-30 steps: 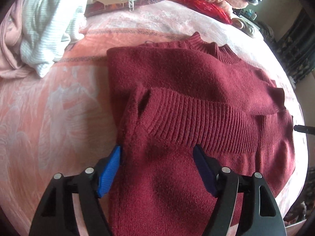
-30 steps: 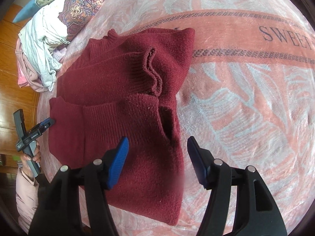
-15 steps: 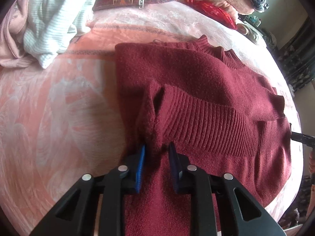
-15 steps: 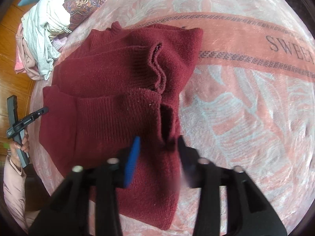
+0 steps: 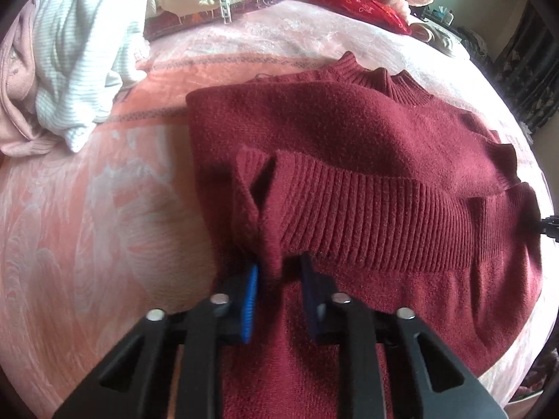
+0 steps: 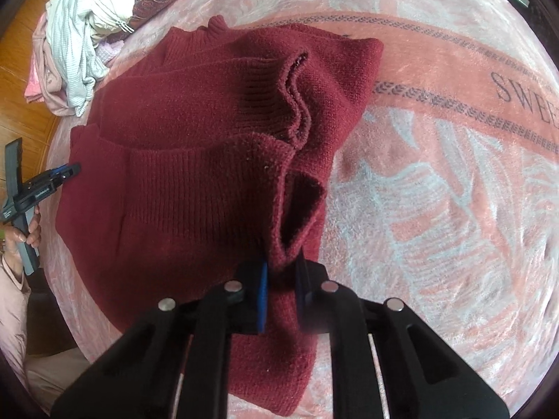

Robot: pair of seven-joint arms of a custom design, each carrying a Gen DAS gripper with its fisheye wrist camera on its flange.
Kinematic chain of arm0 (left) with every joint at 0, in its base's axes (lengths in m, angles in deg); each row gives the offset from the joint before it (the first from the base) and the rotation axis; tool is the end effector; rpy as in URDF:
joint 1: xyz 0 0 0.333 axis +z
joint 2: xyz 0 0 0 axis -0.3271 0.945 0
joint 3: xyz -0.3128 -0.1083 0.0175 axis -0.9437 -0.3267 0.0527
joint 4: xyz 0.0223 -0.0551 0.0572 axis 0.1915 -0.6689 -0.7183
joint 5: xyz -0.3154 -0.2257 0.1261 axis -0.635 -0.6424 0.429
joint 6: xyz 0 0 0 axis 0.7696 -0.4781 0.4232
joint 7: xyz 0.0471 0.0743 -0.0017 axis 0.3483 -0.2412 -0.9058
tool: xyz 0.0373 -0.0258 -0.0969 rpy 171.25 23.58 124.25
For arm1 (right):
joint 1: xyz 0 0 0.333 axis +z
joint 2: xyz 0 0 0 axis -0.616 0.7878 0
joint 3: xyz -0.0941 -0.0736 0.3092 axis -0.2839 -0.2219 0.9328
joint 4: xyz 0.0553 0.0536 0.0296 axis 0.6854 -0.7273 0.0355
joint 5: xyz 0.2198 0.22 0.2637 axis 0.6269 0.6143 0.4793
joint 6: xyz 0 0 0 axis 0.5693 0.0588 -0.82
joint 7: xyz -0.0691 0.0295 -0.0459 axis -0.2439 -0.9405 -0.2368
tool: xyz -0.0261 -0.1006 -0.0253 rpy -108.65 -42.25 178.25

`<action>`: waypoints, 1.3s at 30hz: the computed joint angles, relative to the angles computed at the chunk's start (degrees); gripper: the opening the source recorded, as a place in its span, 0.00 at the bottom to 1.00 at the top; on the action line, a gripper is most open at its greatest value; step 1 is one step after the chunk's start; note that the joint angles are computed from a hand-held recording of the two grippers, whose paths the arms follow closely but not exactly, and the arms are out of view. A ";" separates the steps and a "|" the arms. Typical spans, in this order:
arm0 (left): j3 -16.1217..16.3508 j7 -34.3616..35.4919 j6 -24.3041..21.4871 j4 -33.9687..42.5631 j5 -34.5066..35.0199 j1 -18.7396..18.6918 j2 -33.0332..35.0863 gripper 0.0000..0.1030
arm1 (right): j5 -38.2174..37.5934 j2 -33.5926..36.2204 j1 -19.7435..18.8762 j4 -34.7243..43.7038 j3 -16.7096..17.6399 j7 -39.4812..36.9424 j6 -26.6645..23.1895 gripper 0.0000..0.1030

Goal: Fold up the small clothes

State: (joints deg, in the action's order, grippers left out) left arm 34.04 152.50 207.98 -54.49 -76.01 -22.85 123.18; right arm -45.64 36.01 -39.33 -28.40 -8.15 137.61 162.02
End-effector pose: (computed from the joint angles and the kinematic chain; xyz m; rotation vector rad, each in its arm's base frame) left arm 0.7375 -0.1774 0.3329 -1.8921 2.2434 -0.5060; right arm 0.6335 -0.0293 0.3679 -2.1313 1.8199 0.1496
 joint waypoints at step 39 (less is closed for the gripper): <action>-8.60 5.16 11.62 -7.26 -13.48 9.02 -4.96 0.17 | 14.65 -4.77 -3.31 0.27 0.47 -9.44 -2.11 0.09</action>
State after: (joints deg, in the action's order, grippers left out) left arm 25.44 157.65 219.60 -61.75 -89.49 -13.83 118.22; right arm -30.99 31.24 -42.64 -28.13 -7.68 128.16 159.91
